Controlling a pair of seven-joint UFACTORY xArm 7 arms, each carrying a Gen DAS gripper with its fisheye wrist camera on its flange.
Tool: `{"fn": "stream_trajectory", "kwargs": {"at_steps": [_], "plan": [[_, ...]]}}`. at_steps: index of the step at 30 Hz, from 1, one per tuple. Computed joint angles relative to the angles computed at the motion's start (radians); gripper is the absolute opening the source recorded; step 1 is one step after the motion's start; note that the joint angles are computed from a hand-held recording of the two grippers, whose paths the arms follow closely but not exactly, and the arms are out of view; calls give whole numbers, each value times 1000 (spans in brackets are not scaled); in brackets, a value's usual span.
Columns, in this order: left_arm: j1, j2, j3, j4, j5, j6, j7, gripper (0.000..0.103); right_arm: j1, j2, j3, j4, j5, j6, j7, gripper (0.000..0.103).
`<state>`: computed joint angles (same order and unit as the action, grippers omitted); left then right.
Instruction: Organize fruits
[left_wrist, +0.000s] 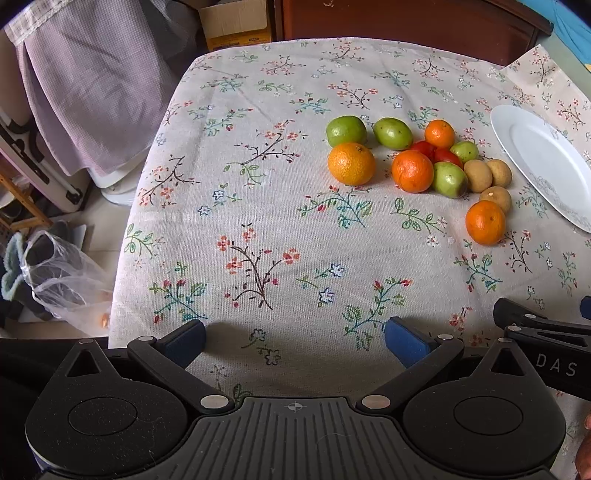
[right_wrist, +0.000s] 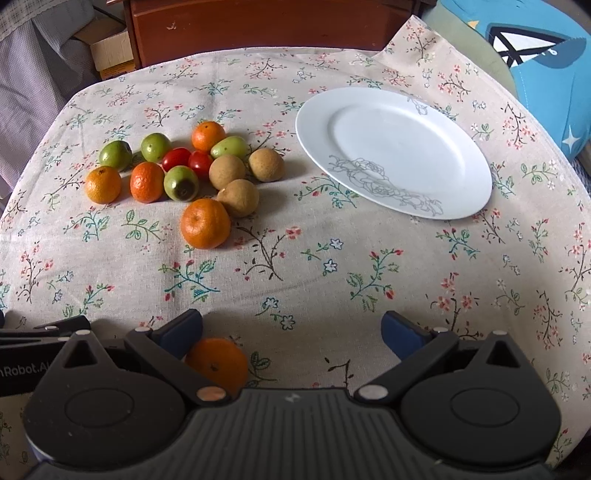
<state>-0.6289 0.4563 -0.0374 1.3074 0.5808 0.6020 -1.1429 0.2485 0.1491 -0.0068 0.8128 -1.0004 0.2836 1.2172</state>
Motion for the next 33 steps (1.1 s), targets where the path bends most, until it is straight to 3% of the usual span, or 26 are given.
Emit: {"fn": "stream_trajectory", "kwargs": {"at_steps": [5, 9, 14, 20, 24, 27, 29, 33], "plan": [[20, -14, -26, 10, -51, 7, 80, 103, -23, -30, 27, -13, 183, 31, -170, 101], [16, -61, -20, -10, -26, -39, 81, 103, -40, -88, 20, -38, 140, -15, -184, 101], [18, -99, -17, 19, 19, -42, 127, 103, -106, -149, 27, -64, 183, -125, -265, 101], [39, -86, -22, 67, 45, -87, 198, 103, -171, -149, 40, -59, 107, -223, -186, 101], [10, -55, 8, 87, 83, -73, 156, 103, -159, -135, 53, -77, 296, -223, -344, 101], [19, -56, 5, 69, 68, -92, 143, 103, -140, -119, 40, -62, 252, -203, -295, 101], [49, -55, -19, 55, 2, -114, 178, 103, -131, -109, 34, -58, 261, -200, -285, 101], [40, -35, -12, 71, -41, -81, 192, 103, -106, -91, 22, -45, 267, -167, -251, 101]]}}
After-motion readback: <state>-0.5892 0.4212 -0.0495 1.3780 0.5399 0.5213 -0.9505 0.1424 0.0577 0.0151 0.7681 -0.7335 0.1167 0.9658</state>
